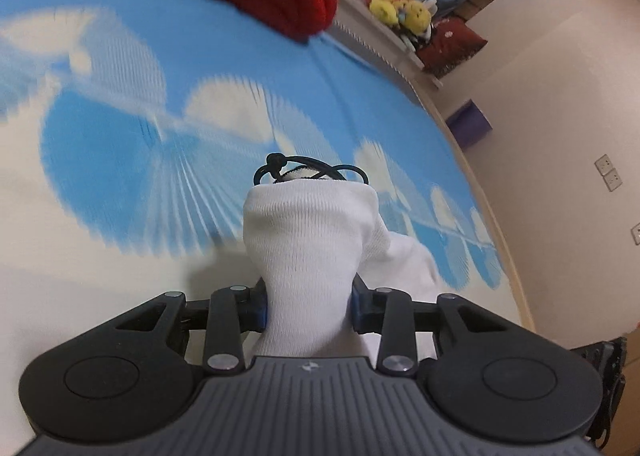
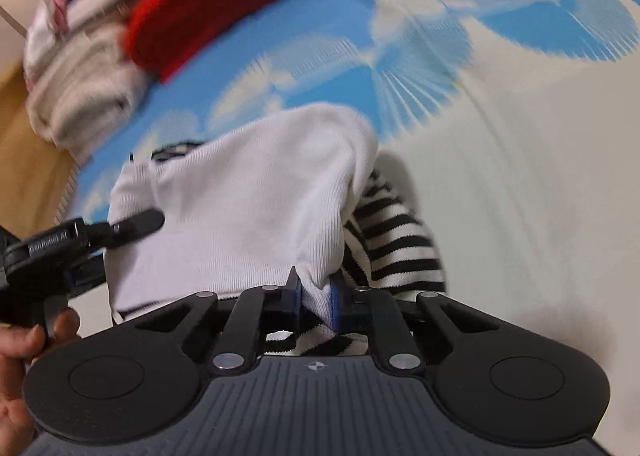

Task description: Fold small clothes

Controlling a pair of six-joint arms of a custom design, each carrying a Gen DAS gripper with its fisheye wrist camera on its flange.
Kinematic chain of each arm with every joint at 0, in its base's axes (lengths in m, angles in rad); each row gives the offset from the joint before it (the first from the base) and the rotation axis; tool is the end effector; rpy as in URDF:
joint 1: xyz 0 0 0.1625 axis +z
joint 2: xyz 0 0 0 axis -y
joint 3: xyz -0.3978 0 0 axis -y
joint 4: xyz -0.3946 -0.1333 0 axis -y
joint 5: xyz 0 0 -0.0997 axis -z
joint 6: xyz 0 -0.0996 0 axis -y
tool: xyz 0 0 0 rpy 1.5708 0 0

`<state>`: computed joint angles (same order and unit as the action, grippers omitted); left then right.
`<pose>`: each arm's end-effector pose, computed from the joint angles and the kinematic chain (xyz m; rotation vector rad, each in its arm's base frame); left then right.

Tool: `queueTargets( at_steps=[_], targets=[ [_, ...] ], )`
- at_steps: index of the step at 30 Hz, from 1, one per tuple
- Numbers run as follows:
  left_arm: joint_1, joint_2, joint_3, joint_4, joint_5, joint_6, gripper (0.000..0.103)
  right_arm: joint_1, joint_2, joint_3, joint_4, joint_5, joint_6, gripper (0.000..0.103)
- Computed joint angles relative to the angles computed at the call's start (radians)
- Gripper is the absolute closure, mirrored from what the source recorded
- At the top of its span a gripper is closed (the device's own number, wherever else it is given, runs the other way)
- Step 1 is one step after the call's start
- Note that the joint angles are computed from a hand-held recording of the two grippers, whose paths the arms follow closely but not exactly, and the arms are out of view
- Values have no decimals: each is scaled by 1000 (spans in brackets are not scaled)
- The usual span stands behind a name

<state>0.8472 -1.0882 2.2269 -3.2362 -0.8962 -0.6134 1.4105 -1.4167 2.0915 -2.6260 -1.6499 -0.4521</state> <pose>-0.1681 -0.4855 0.1394 -0.1060 2.7056 -1.1563 0.0442 -0.5122 0.2539 0.4012 -2.8830 0.4996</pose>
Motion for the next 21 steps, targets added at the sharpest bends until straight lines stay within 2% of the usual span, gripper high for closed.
queueTargets(
  at_steps=[2,5,6,8,11,13,15,16,18,20,21],
  targets=[
    [29,-38,-37,85,28,30,48,30,49,-11,-66,35,23,90],
    [14,-105,-51,269,190,-83,45,74,140,-37,-156,35,38,90],
    [1,-130,-51,357,207,-111,45,87,171,-50,-177,21,38,90],
    [-47,-177,-22,475,199,-128,45,104,227,-74,-204,-19,43,91],
    [-120,-201,69,464,135,-109,44,121,280,-99,-229,-92,50,91],
    [-142,-174,86,549,164,-154,44,117,292,-110,-222,-102,62,91],
    [-133,-124,75,700,196,-192,33,113,295,-110,-234,-104,55,90],
    [-130,-124,84,713,195,-221,32,112,293,-106,-239,-108,53,89],
    [-132,-163,106,667,171,-274,34,110,281,-96,-243,-112,61,77],
    [-165,-214,157,578,182,-271,33,112,256,-81,-238,-123,71,69],
    [-175,-234,171,567,184,-273,33,110,238,-75,-217,-119,68,69]
  ],
)
